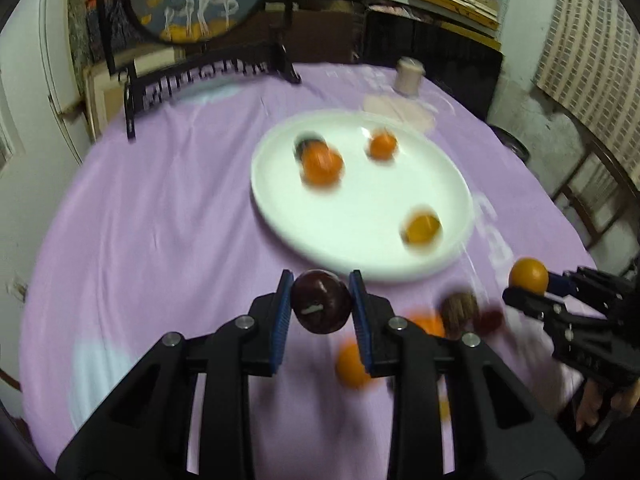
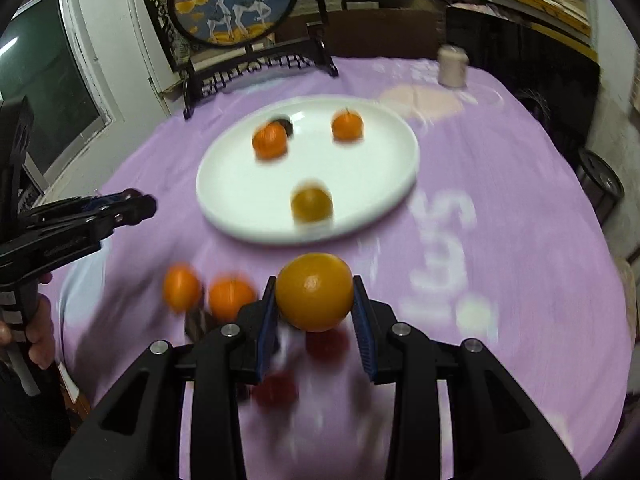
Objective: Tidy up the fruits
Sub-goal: 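Carry the cherry and yellow tomato to the plate and release them, then grasp an orange with the left tool while the right tool grasps a red tomato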
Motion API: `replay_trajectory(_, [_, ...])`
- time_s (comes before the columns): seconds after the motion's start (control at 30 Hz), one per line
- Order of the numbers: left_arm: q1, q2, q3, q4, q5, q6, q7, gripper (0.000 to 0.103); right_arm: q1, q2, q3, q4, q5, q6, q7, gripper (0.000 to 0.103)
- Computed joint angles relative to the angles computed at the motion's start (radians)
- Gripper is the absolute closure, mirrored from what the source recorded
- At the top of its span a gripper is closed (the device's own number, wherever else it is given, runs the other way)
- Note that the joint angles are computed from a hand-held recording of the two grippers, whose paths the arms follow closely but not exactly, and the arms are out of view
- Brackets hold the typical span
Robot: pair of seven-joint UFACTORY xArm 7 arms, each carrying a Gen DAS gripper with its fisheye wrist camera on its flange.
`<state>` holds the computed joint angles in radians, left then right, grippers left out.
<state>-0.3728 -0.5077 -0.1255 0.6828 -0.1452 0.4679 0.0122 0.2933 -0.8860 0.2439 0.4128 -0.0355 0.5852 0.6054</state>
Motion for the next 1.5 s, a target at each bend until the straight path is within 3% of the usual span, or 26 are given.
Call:
replay_trajectory(0.13, [0.080, 0.264, -0.056, 0.250, 0.095, -0.005, -0.105, 0.074, -0.082, 0.268, -0.049, 0.177, -0.042, -0.094, -0.075, 0.067])
replay_trajectory(0.23, [0.075, 0.404, -0.039, 0.373, 0.072, 0.016, -0.128, 0.074, -0.124, 0.458, -0.059, 0.299, -0.073, -0.141, -0.109, 0.068])
replay_trajectory(0.37, [0.066, 0.487, -0.031, 0.425, 0.053, 0.015, -0.103, 0.074, -0.129, 0.592, -0.083, 0.361, -0.078, -0.159, -0.131, 0.068])
replay_trajectory(0.57, [0.065, 0.514, -0.030, 0.437, -0.006, 0.009, -0.041, 0.074, -0.113, 0.638, -0.111, 0.373, -0.047, -0.170, -0.165, 0.068])
replay_trajectory(0.6, [0.064, 0.511, -0.030, 0.432, -0.002, -0.003, -0.042, 0.072, -0.117, 0.640, -0.105, 0.376, -0.058, -0.171, -0.159, 0.067])
replay_trajectory(0.67, [0.064, 0.501, -0.030, 0.417, 0.018, -0.034, -0.059, 0.034, -0.146, 0.639, -0.076, 0.375, -0.130, -0.183, -0.102, 0.061])
replay_trajectory(0.7, [0.064, 0.492, -0.030, 0.404, 0.042, -0.056, -0.081, 0.033, -0.177, 0.630, -0.049, 0.371, -0.201, -0.188, -0.044, 0.048])
replay_trajectory(0.77, [0.064, 0.474, -0.029, 0.393, 0.046, -0.065, -0.085, 0.035, -0.224, 0.604, -0.009, 0.362, -0.324, -0.189, 0.054, 0.046])
replay_trajectory(0.83, [0.061, 0.453, -0.024, 0.380, -0.006, -0.062, -0.058, 0.036, -0.228, 0.575, -0.014, 0.347, -0.348, -0.192, 0.089, 0.046])
replay_trajectory(1.0, [0.036, 0.259, -0.011, 0.214, -0.078, -0.094, 0.003, 0.036, -0.138, 0.348, -0.073, 0.210, -0.198, -0.145, 0.028, 0.046])
replay_trajectory(1.1, [-0.007, 0.079, 0.008, 0.048, -0.094, -0.114, 0.035, 0.034, -0.092, 0.129, -0.044, 0.077, -0.138, -0.073, 0.026, 0.042])
replay_trajectory(1.17, [-0.043, -0.031, 0.032, -0.054, -0.111, -0.099, 0.056, 0.034, -0.053, -0.037, -0.020, -0.027, -0.090, -0.010, 0.053, 0.036])
replay_trajectory(1.27, [-0.056, -0.159, 0.035, -0.182, -0.103, -0.064, 0.051, 0.034, 0.009, -0.196, 0.013, -0.125, -0.026, 0.100, 0.101, 0.034])
replay_trajectory(1.37, [-0.064, -0.222, 0.050, -0.245, -0.097, -0.018, 0.037, 0.034, 0.052, -0.221, 0.034, -0.151, 0.005, 0.163, 0.126, 0.034])
replay_trajectory(1.5, [-0.059, -0.276, 0.054, -0.282, -0.082, 0.008, 0.028, 0.034, 0.078, -0.186, 0.044, -0.157, 0.014, 0.131, 0.138, 0.034])
